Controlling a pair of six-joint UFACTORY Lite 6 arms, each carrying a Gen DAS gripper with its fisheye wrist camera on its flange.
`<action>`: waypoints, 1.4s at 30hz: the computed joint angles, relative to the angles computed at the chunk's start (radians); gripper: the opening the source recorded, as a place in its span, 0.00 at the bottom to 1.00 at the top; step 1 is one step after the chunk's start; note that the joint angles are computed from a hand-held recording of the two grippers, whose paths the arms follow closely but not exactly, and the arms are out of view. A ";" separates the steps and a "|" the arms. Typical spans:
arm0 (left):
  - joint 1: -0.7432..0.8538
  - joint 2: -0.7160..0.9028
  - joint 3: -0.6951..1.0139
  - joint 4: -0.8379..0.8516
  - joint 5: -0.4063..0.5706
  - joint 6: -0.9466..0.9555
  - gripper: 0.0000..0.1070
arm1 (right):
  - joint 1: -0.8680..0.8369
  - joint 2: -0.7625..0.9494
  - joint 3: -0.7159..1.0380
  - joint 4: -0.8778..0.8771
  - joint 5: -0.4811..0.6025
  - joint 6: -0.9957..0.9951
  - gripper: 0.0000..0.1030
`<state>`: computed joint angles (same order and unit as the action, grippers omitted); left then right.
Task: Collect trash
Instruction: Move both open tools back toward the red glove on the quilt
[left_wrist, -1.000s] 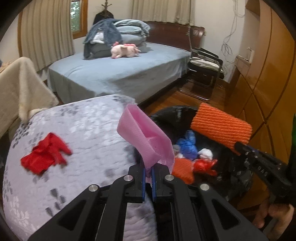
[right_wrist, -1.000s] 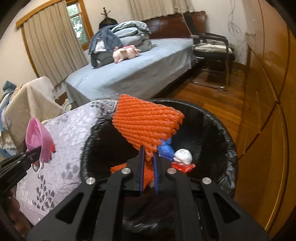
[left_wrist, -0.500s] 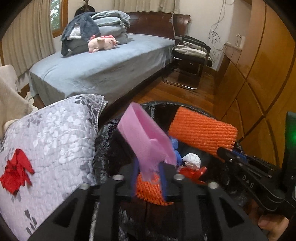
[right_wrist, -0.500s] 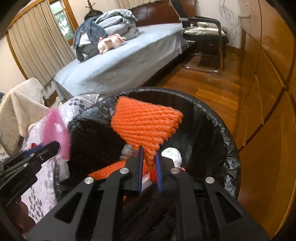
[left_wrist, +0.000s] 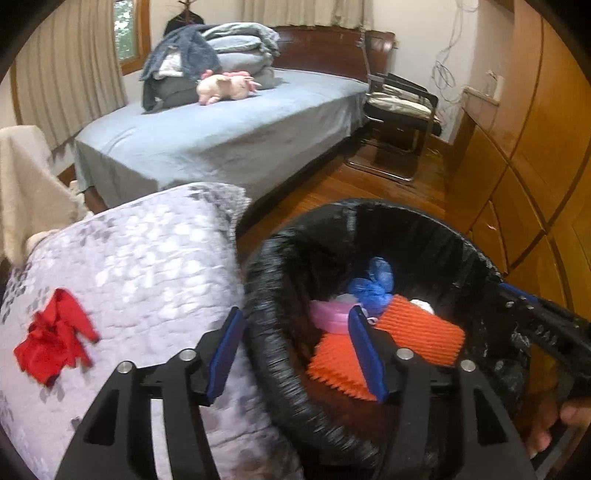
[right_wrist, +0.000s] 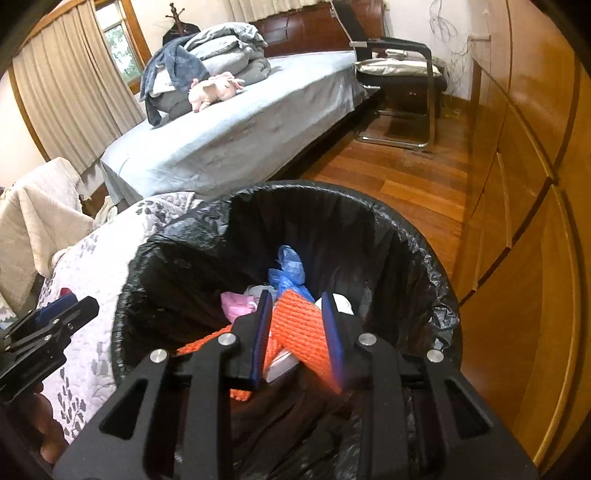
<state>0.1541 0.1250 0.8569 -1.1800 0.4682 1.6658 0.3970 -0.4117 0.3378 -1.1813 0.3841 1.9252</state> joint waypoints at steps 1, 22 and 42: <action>0.023 -0.005 0.002 0.008 0.012 0.004 0.57 | 0.031 -0.010 0.007 0.030 0.022 -0.014 0.28; 0.756 0.530 0.725 0.220 0.279 0.044 0.63 | 0.651 0.745 0.810 0.050 0.207 0.166 0.42; 0.745 1.062 1.456 0.427 0.396 -0.296 0.63 | 0.583 1.313 1.495 0.282 0.163 -0.191 0.42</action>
